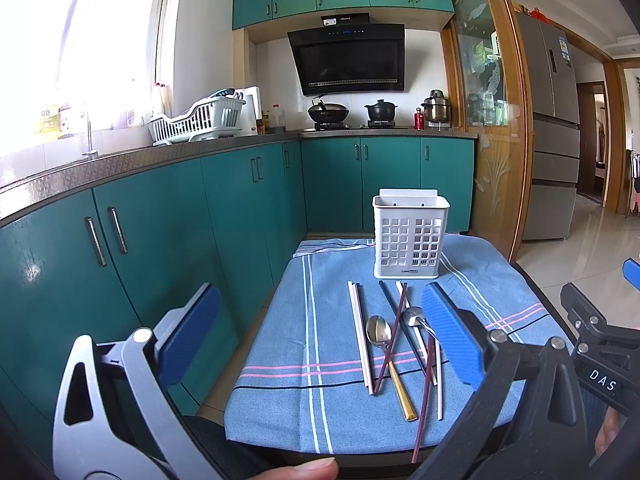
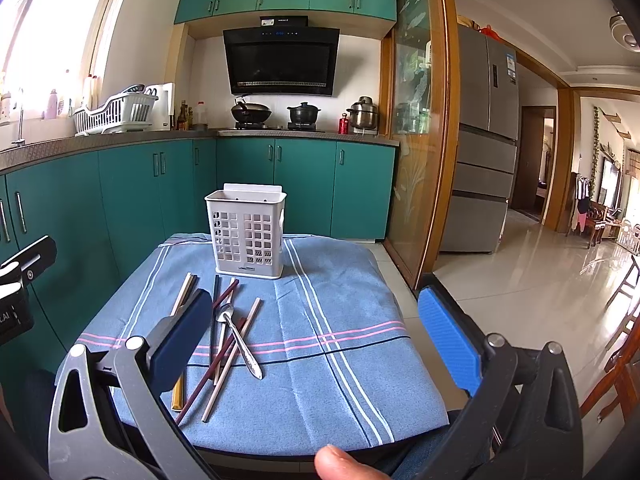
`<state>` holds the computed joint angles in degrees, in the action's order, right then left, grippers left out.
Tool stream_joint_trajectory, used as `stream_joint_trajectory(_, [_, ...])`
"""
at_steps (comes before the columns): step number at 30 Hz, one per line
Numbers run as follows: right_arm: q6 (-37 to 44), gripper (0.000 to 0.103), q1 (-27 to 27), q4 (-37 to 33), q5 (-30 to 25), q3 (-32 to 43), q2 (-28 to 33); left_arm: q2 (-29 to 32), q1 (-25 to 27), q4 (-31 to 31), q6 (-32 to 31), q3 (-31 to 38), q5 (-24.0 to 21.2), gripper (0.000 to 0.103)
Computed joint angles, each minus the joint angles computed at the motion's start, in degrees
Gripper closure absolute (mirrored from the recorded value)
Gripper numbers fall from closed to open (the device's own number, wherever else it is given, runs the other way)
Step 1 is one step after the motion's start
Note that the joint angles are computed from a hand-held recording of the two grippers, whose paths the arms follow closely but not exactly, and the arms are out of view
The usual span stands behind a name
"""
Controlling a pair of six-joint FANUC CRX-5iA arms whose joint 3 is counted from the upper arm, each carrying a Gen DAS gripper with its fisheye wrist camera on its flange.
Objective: Organize utensils
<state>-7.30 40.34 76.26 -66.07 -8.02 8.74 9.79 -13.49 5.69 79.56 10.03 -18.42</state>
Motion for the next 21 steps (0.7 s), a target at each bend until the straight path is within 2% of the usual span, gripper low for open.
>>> stream_joint_trajectory(21, [1.12,0.003,-0.11,-0.41,0.79,0.6,0.82,0.39,0.1,0.29,-0.12,-0.12,0.23,0.003])
